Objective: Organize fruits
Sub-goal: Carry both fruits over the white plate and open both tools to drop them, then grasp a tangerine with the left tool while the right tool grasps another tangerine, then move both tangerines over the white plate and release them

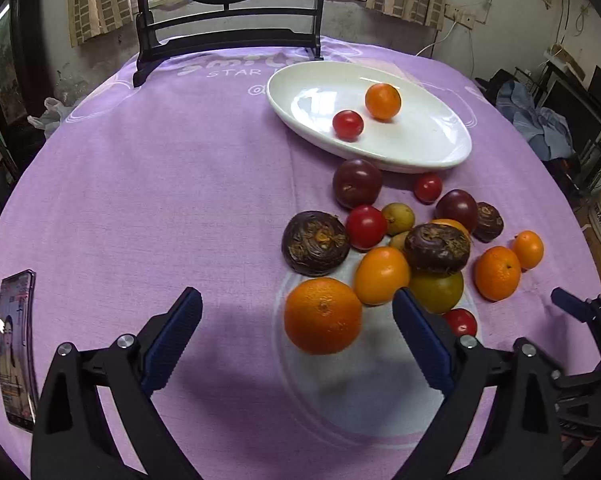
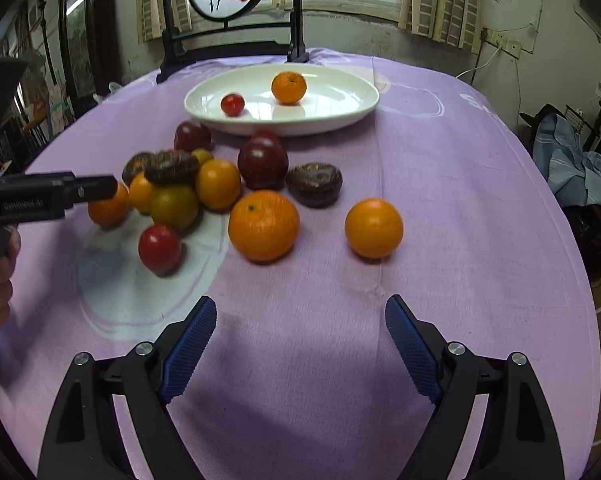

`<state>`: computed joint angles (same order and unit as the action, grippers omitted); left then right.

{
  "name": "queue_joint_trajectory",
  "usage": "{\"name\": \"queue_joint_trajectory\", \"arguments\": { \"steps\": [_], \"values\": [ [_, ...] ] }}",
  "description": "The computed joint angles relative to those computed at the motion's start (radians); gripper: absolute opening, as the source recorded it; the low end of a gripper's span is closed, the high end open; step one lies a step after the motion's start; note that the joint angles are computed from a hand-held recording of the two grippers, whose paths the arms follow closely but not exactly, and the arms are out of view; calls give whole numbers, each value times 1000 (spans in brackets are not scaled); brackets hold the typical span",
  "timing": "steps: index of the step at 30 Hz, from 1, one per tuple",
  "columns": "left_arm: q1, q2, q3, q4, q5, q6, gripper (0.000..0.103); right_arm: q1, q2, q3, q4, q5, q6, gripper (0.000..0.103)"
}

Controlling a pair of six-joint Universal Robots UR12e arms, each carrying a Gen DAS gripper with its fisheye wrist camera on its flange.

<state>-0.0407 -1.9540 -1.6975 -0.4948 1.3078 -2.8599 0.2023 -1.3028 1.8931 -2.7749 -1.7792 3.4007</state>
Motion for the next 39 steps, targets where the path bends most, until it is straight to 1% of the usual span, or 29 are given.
{"name": "queue_joint_trajectory", "arguments": {
  "steps": [3,6,7,8,9,10,11,13,14,18,19,20,21,22,23,24,25,26,27,28,30,32,34,37,39],
  "values": [
    [1,1,-20,51,-6,32,94,3,13,-20,30,14,-3,87],
    [11,2,-16,19,-46,46,94,4,27,-42,38,13,-6,87],
    [15,0,-11,5,-59,42,94,4,35,-55,46,14,-11,86],
    [16,-2,-7,-6,-57,38,94,4,43,-66,54,12,-15,83],
    [15,-4,-3,-17,-49,37,94,4,49,-75,60,8,-16,79],
    [15,-5,0,-26,-46,36,94,1,57,-86,68,14,-11,61],
    [17,-6,4,-36,-51,36,94,-3,63,-95,79,21,-1,46],
    [20,-8,9,-59,-73,41,94,-13,73,-109,78,53,9,48],
    [20,-9,12,-70,-77,45,94,-13,80,-119,82,56,3,48],
    [12,-18,19,-90,-56,56,94,-9,92,-127,65,51,-8,50],
    [10,-20,19,-90,-50,56,94,-10,92,-125,57,59,-7,54],
    [7,-22,20,-93,-44,57,94,-15,91,-120,43,86,-8,65],
    [6,-23,20,-95,-43,59,94,-20,91,-117,30,109,-5,68],
    [5,-23,18,-94,-43,62,94,-16,96,-120,23,98,-2,69],
    [4,-24,16,-88,-43,66,94,-10,100,-126,29,71,-11,58],
    [2,-24,10,-66,-42,70,90,-2,103,-130,28,36,-31,51],
    [-1,-26,4,-39,-32,76,71,0,103,-131,28,28,-36,44],
    [-7,-30,3,-18,-7,81,60,-2,99,-129,31,35,-31,44],
    [-10,-34,0,6,4,83,58,-7,95,-123,28,50,-21,44],
    [-8,-35,-2,20,-3,85,56,-11,91,-116,20,62,-11,43],
    [-4,-36,-4,28,-33,94,44,-15,83,-104,7,67,2,43],
    [-11,-33,-10,44,-15,106,43,-18,74,-89,-25,65,11,43],
    [-16,-29,-11,39,4,110,43,-20,68,-77,-53,62,17,43],
    [-10,-18,-1,-19,-21,100,43,-30,54,-56,-88,72,41,43],
    [-3,-5,2,-41,-49,93,42,-34,45,-43,-110,75,58,43]
  ]
}}
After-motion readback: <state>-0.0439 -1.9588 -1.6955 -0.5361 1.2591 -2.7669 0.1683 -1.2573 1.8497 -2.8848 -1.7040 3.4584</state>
